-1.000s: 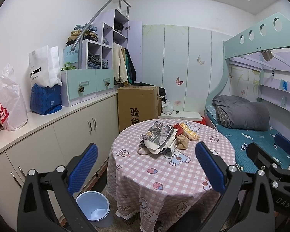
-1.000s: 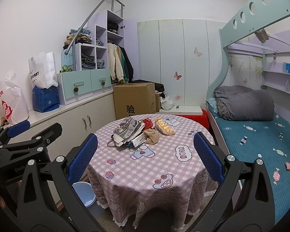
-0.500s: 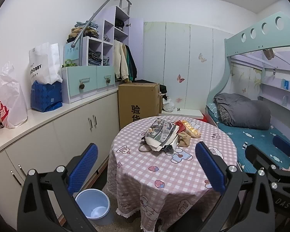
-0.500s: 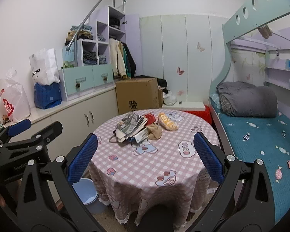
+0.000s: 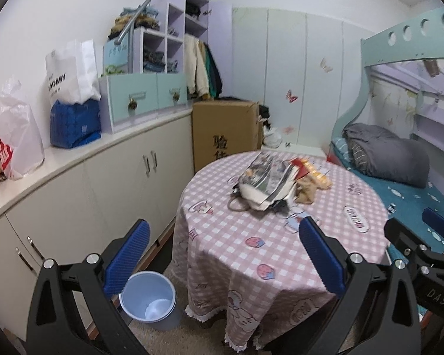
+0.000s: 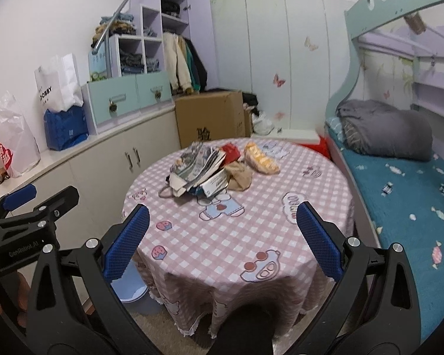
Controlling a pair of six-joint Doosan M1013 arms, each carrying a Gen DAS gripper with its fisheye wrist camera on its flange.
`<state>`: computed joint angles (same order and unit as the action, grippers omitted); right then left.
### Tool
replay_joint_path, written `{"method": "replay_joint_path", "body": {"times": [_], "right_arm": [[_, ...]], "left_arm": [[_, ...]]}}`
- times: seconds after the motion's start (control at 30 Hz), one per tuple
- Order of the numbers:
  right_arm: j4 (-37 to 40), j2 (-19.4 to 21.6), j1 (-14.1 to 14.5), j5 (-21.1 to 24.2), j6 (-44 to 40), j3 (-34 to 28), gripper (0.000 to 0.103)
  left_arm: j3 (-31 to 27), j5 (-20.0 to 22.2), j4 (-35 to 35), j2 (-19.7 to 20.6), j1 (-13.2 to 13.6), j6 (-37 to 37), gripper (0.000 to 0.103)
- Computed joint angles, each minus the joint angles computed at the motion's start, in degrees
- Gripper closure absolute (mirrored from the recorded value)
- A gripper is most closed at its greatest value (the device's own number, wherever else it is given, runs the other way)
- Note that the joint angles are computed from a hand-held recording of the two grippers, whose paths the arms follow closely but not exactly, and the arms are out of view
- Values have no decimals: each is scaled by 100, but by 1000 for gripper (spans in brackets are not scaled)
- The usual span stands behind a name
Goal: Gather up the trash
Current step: 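Move the left tool to the newspaper bundle and close on it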
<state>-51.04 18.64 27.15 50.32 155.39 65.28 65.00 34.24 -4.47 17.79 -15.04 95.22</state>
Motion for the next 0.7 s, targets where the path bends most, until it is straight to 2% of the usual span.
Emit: {"method": "replay_joint_path", "body": {"times": [0.2,0.5,0.6,0.7], "right_arm": [[538,263,-302,-174,-353,-209,6],[1219,675,-687,-106,-794,-636,6],[1358,763,-789,-69,-893,-737,6],[1517,863,-893,-18,-1014,-850,6]], "left_arm": [[-766,694,-195,596,70,-6,4],[-1781,1283,-522,1388,-39,475,4],[-2067,1440,-223,1611,-137,612,4],[-2169,1398,279,1731,-273,805,4]]}}
